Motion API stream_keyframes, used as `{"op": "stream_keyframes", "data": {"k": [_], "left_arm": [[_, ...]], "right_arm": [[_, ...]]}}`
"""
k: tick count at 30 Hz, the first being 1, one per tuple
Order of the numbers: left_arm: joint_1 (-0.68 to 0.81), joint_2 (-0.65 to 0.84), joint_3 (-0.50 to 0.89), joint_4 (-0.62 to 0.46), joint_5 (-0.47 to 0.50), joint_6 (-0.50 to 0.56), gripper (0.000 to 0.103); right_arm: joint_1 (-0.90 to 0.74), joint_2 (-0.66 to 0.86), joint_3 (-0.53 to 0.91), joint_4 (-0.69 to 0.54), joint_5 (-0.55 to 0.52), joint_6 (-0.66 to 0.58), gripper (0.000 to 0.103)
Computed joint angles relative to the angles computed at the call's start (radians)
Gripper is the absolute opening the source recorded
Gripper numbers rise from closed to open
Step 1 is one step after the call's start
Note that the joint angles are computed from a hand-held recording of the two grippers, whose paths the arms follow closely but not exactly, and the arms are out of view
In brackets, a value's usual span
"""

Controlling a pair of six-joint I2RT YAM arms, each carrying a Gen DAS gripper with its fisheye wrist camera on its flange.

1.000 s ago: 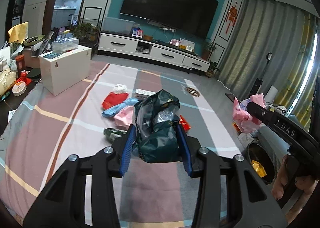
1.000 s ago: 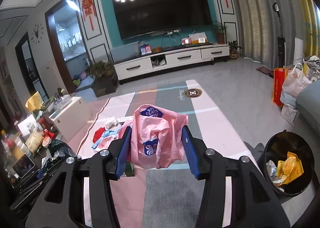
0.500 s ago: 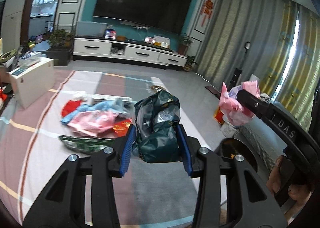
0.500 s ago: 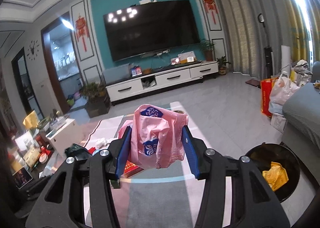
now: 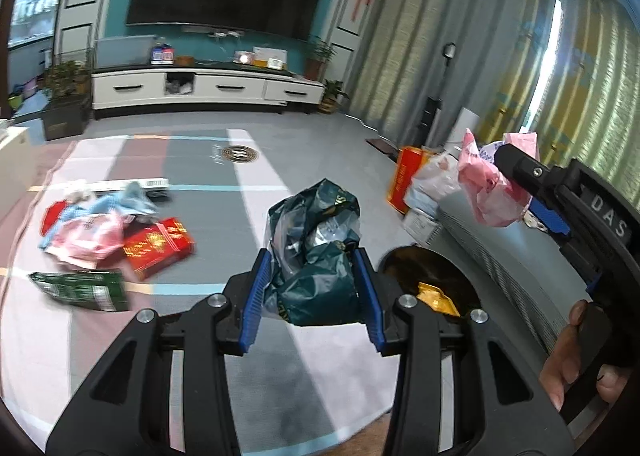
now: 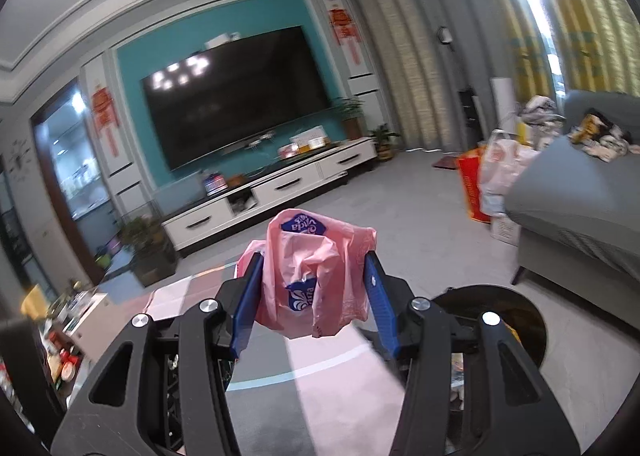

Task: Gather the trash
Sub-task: 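Carry the green bag and pink bag in both tools toward the black bin, then open the left tool over the bin while the right tool releases the pink bag inside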

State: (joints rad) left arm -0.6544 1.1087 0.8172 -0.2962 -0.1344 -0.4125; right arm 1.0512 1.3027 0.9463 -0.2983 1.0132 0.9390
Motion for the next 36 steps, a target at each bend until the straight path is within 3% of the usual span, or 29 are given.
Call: {"op": "stream_keyframes", "data": {"k": [7,15,20,28,36], "left_arm": [[-0.097,0.172,0.062,0.084,0.047,-0.015,0.043],[-0.138,0.378,0.145,0.162,0.136,-0.022,0.043],[-0.142,0.508,0.206,0.198,0.221,-0.024,0.043],[-0.145,0.694,0.323,0.215,0.351,-0.044,0.043],[-0.162,0.823,0.423,0.180,0.385,-0.059,0.043]], "right_arm": [[-0.058,-0.096,-0.087,-0.133,0.010,0.184,0.050],[-0.161,-0.173,-0.179,-0.303,-0.031,0.419,0.050],[-0.239,-0.216,-0.245,-0.342,-0.096,0.505,0.050],[-0.387,-0.197,-0.314,-0.279,-0.255,0.495,0.050],[-0.510,-0.131,-0.347,-0.195,-0.401,0.452,0.051]]}}
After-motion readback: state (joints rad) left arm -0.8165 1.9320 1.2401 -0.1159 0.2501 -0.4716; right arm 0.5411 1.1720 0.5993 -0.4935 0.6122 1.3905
